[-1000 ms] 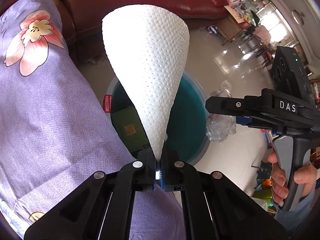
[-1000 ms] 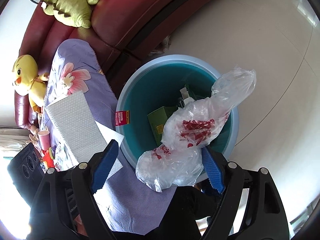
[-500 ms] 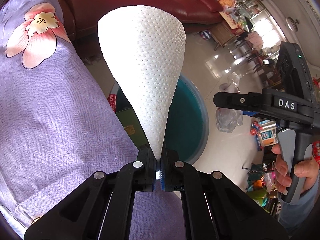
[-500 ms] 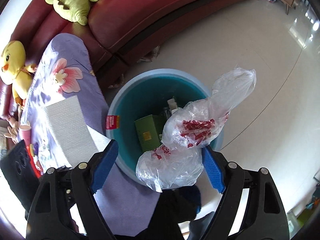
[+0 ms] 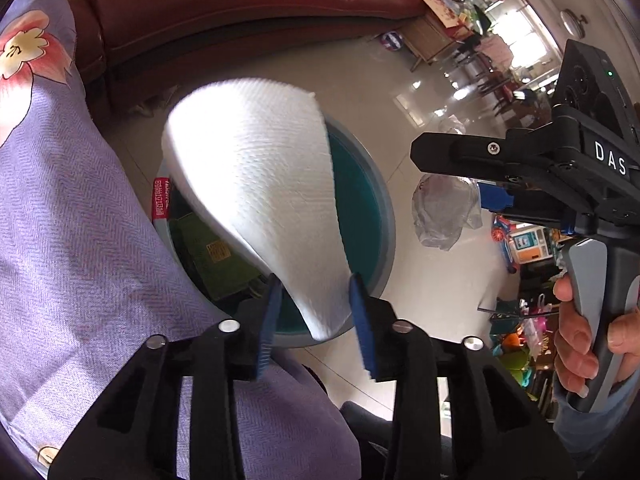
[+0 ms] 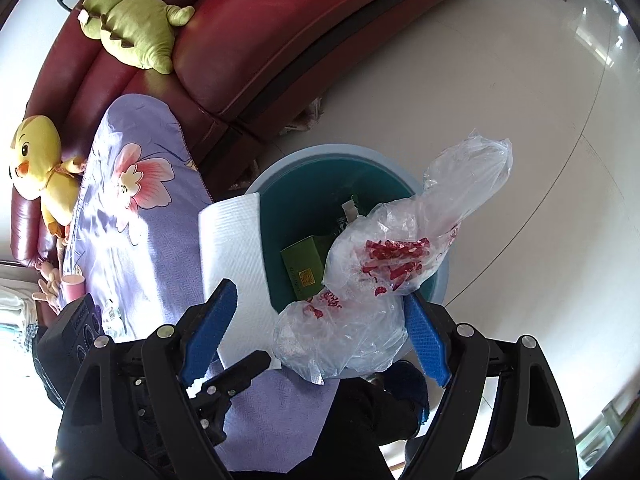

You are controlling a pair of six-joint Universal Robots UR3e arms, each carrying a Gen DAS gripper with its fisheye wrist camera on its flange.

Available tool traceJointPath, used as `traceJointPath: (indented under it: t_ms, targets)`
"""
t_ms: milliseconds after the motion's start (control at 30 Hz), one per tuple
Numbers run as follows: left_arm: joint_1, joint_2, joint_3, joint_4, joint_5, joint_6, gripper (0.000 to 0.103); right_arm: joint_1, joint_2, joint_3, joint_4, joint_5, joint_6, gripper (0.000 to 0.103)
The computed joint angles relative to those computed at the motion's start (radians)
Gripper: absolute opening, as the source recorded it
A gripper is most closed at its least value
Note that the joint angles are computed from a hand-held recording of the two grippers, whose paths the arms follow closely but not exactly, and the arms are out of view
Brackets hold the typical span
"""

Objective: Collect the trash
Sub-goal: 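Open the left tool to drop the tissue while the right tool drops the bag, then move both tools back over the table toward the red snack bag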

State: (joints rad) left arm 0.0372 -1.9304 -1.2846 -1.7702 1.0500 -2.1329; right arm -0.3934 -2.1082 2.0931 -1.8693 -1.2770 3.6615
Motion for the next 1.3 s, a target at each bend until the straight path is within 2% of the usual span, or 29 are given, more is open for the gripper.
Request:
traceJointPath:
  t_ms: [67, 300, 467, 633, 767, 1100, 1300]
  targets:
    - [0.001, 0.012, -0.011, 0.013, -0.008, -0.009, 0.054, -0.014, -0.014, 0.021, -0.008, 0.012, -0.002, 0.078]
    - [0.028, 0.020, -0.021, -0.006, -0.026, -0.032, 0.054, -0.027, -0.007, 0.086, -0.070, 0.071, 0.016, 0.078]
    - [0.046, 0.069, -0.091, 0.009, -0.054, -0.058, 0.054, -0.084, -0.055, 0.172, -0.102, 0.178, 0.051, 0.078]
    - [0.050, 0.097, -0.119, -0.018, -0.070, -0.040, 0.054, -0.114, -0.106, 0.204, -0.086, 0.200, 0.064, 0.078]
    - [0.021, 0.110, -0.133, -0.008, -0.083, -0.081, 0.054, -0.121, -0.127, 0.218, -0.079, 0.224, 0.064, 0.078]
    - [-0.021, 0.108, -0.194, 0.184, -0.031, -0.222, 0.054, -0.126, -0.149, 0.215, -0.047, 0.258, 0.035, 0.078]
    - [-0.011, 0.095, -0.171, 0.212, -0.027, -0.229, 0.054, -0.133, -0.171, 0.200, -0.008, 0.244, 0.016, 0.078]
